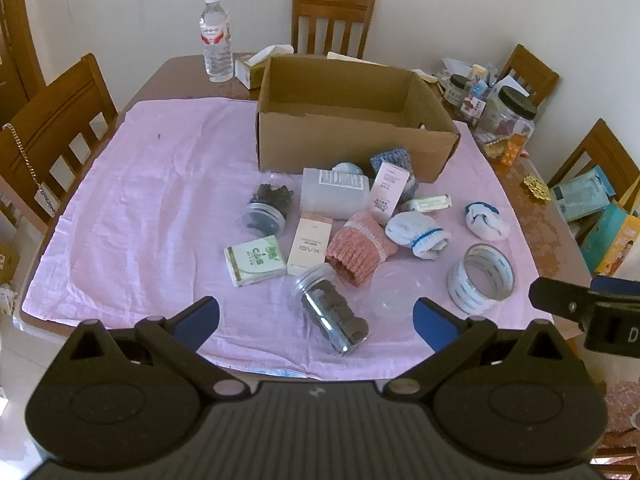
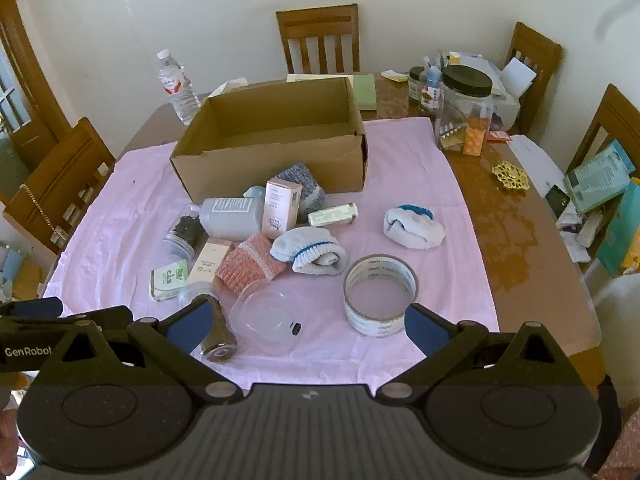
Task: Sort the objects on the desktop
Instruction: 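Move both tools down toward the items on the pink cloth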
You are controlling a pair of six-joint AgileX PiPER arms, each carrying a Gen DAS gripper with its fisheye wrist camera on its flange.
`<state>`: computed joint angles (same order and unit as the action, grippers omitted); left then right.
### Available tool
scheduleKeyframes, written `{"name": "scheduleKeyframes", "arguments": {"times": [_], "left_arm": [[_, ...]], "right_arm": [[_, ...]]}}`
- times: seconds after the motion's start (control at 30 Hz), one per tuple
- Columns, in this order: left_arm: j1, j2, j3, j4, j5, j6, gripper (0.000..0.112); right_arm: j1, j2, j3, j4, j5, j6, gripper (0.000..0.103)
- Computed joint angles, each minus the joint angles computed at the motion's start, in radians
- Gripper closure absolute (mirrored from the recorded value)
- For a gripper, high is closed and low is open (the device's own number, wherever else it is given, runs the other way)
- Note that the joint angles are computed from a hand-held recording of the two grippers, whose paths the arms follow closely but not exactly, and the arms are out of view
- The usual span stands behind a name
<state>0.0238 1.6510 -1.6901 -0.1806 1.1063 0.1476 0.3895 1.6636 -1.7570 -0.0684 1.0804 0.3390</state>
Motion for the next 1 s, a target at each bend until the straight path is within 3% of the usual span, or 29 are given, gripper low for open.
{"name": "scheduleKeyframes", "arguments": {"times": [0.23, 0.43, 0.67, 1.0], "left_arm": [[-0.008, 0.016, 0.005, 0.032, -0.025, -0.026, 0.01], [-0.011, 0.023, 0.029, 0.051, -0.072, -0.008, 0.01], [0.035, 0.044, 0.066, -0.038, -0.162, 0.136, 0.01], [0.087, 0.188, -0.062, -0.06, -0.121, 0.239, 0.01]], "right_arm": [[-0.02, -0.042, 0.084, 0.046, -0.094, -0.062, 0.0], [-0.024, -0.04, 0.101, 0.039, -0.108, -0.08, 0.0], [-0.017, -0.04, 0.138, 0.012, -0.16, -0.008, 0.0], [0.068, 0.007, 0.123, -0.08, -0.174, 0.119, 0.0]]}}
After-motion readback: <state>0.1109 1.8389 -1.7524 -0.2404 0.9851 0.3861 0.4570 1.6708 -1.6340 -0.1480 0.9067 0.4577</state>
